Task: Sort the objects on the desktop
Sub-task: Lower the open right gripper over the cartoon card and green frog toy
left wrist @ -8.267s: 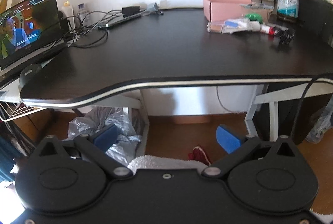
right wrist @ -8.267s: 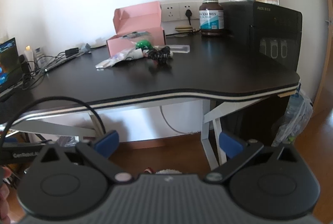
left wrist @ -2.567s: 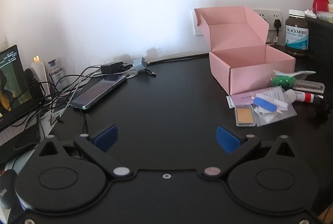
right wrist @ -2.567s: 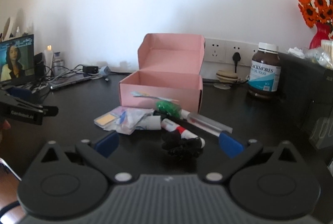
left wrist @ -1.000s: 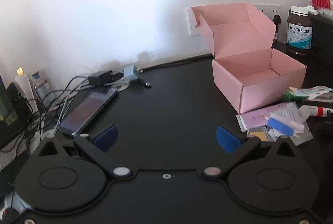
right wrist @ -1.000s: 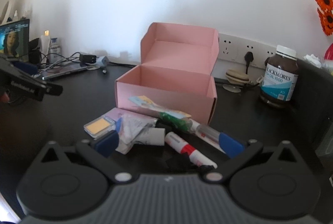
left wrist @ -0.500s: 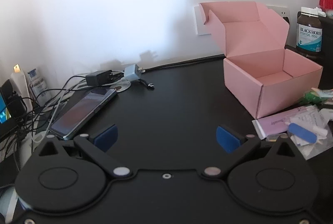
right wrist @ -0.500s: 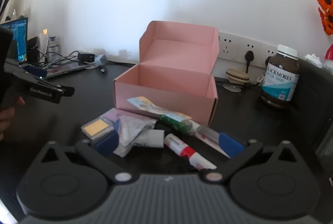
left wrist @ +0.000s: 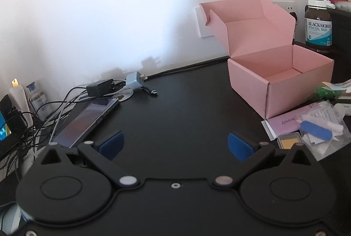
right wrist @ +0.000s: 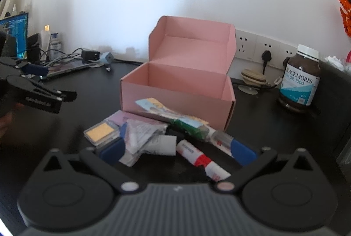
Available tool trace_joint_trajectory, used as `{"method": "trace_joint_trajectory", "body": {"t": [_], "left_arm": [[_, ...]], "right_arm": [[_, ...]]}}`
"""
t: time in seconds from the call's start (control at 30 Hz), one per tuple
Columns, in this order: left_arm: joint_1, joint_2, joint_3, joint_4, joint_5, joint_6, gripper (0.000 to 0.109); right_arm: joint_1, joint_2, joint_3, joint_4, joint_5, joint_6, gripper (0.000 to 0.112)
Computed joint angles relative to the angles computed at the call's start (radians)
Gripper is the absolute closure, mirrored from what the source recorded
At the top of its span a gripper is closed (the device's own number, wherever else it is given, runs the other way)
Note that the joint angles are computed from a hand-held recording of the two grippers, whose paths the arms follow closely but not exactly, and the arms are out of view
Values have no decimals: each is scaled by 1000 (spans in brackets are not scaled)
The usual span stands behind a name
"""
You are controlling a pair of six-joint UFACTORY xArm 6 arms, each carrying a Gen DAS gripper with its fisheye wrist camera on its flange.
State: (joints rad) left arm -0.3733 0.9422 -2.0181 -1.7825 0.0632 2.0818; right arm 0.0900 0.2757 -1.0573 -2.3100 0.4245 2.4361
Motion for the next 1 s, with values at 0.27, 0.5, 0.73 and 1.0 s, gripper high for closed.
{"method": "trace_joint_trajectory", "body": {"t": [0.27, 0.5, 0.73, 1.0], "left_arm": [[16, -7, 2, -15, 23, -34, 6], [19, -28, 25, -92, 50, 71, 6], [20, -40, 43, -94, 64, 86, 6], [25, -47, 47, -163, 73, 153, 6]], "right_arm": [[1, 8, -15, -8, -4, -27, 10], [2, 13, -27, 43, 0, -107, 11], [-1, 30, -61, 99, -9, -215, 19], [-26, 70, -125, 137, -48, -233, 32]]}}
